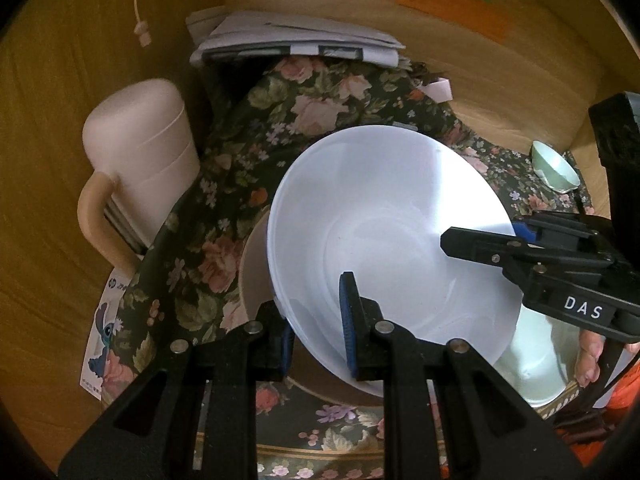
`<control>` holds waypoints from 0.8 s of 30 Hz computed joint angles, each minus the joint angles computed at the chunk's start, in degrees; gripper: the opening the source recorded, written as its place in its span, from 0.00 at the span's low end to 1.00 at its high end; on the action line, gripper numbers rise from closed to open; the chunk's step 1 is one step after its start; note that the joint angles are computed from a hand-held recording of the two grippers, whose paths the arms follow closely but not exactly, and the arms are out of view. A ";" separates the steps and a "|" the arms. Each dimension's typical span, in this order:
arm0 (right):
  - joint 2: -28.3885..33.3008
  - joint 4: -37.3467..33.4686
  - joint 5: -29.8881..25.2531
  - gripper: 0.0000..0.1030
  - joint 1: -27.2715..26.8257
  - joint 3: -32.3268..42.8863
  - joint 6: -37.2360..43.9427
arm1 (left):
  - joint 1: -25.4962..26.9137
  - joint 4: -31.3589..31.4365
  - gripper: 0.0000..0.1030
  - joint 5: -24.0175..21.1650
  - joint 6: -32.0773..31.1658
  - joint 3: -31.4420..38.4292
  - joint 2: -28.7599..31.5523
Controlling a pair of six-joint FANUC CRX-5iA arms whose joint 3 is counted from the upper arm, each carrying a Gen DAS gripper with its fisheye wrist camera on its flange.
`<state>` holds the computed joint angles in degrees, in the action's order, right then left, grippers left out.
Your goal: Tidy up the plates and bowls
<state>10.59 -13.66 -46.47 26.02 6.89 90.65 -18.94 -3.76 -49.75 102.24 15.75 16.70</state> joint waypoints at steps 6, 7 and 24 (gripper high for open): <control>0.68 1.53 -0.43 0.25 0.58 0.36 -0.83 | 0.50 0.23 0.19 0.46 -0.07 -1.32 -0.51; 0.83 0.95 -0.82 0.25 0.33 0.72 -0.43 | 0.55 0.32 0.19 0.41 -0.07 -1.39 -0.49; -1.78 0.65 1.73 0.25 -0.42 -1.51 0.53 | 0.08 -2.62 0.19 -0.01 1.76 -0.21 0.18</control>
<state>8.81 -13.01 -44.74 25.59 5.38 91.18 -18.86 -6.39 -49.75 104.00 15.54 16.88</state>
